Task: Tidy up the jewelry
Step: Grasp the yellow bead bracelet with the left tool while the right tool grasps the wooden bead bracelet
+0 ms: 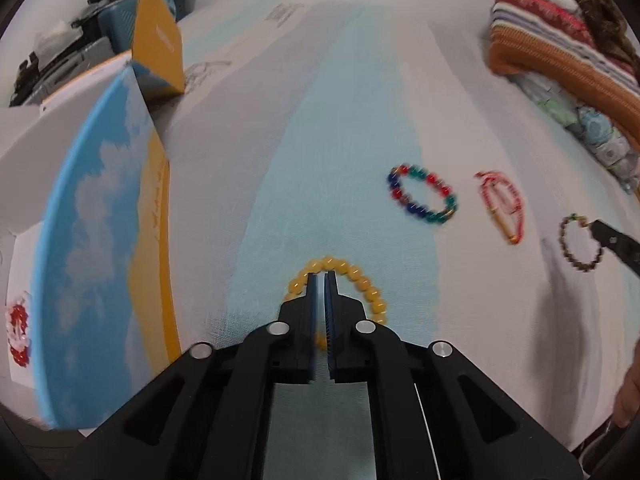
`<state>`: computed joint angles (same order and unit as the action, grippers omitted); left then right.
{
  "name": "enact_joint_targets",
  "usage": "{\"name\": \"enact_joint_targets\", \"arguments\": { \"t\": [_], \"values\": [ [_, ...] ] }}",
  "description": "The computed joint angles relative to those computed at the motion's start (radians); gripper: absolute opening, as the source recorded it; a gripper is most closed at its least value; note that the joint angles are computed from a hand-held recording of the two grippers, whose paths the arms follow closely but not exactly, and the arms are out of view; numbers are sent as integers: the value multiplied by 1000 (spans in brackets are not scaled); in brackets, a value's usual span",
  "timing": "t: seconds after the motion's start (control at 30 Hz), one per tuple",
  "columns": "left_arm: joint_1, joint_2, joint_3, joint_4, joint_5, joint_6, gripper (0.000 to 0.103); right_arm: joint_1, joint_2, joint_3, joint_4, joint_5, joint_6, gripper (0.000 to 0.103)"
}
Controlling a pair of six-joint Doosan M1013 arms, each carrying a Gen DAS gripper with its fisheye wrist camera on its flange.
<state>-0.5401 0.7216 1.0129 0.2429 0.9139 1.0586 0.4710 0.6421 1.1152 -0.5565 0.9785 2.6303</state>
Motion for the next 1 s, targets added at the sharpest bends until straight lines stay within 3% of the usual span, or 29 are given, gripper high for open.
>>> {"name": "enact_joint_targets", "arguments": {
  "t": [0.07,0.2,0.5,0.63,1.0],
  "values": [
    [0,12,-9,11,8,-10,23,-3,4,-1,6,2,-6,8],
    [2,33,-35,19,20,-17,30,-10,10,-4,11,3,-9,8],
    [2,60,-64,33,60,-2,32,-19,25,-19,33,-5,-23,8],
    [0,62,-66,26,72,20,13,-20,21,-15,32,-9,-27,8],
    [2,50,-47,19,50,53,9,-16,16,-11,12,-6,-11,8]
  ]
}}
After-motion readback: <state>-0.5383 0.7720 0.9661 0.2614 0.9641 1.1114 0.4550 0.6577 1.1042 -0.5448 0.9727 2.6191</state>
